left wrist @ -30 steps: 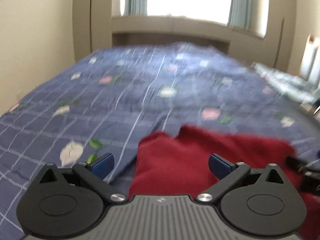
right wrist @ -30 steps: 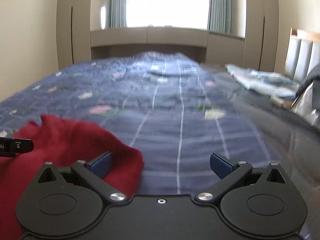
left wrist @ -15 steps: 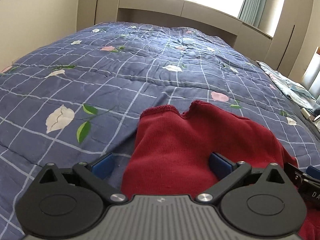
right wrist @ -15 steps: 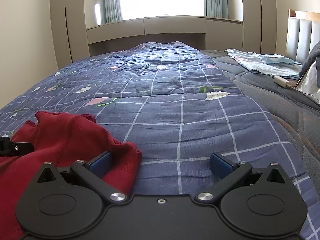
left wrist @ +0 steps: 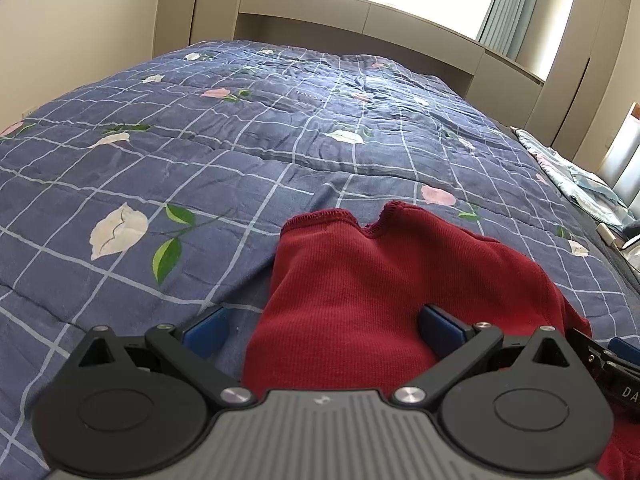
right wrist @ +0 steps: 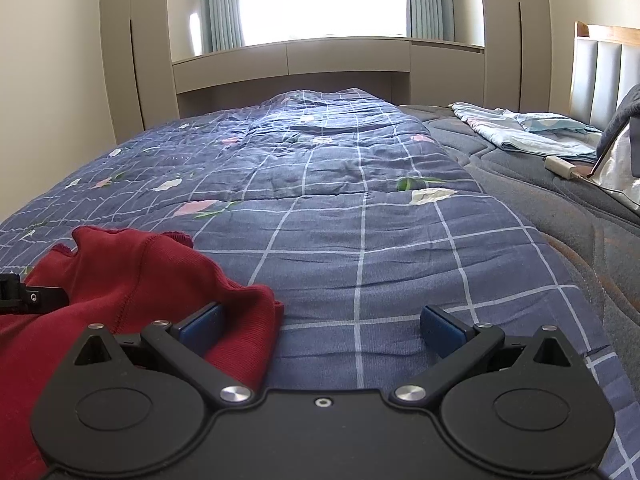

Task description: Fold small clothes

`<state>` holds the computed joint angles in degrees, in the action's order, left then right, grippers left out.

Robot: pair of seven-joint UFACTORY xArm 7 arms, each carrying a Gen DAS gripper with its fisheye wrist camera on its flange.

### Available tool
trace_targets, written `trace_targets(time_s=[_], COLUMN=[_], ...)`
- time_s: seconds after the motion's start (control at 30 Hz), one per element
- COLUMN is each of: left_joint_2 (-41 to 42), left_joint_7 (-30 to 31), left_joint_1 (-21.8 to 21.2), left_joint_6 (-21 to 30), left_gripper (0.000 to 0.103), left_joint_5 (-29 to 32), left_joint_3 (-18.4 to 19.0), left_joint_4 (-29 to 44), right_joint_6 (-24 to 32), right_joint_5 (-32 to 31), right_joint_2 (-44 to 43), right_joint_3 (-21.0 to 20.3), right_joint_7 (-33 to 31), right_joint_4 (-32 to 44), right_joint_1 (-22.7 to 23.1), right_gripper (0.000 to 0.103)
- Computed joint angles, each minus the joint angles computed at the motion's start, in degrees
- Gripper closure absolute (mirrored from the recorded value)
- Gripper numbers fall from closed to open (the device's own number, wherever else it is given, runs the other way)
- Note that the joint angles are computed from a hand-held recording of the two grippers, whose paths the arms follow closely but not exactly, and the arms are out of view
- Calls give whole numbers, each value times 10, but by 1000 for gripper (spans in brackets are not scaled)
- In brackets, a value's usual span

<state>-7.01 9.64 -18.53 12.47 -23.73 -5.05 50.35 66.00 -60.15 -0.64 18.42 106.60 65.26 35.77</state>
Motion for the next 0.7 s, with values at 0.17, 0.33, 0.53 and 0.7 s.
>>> trace_targets(time_s=[0.17, 0.33, 0.53, 0.7], left_joint_2=[0, -28, -132, -208], left_joint_7=[-1, 130, 250, 287], left_joint_1=[0, -20, -7, -11], left_joint_6=[6, 97, 147, 156], left_gripper=[1, 1, 1, 0], left_joint_5=[0, -170, -264, -221], left_joint_3=[2, 51, 78, 86], left_joint_4=[3, 24, -22, -88], right_joint_6=[8, 11, 96, 117], right_joint_5=[-4, 23, 14, 17], right_joint_2=[-2, -26, -24, -16], right_joint_3=[2, 12, 48, 56], right_joint_7=[8, 23, 63, 77], right_joint_4=[0, -2, 22, 31], right_joint_1=[2, 3, 34, 56], right_gripper=[1, 1, 1, 1])
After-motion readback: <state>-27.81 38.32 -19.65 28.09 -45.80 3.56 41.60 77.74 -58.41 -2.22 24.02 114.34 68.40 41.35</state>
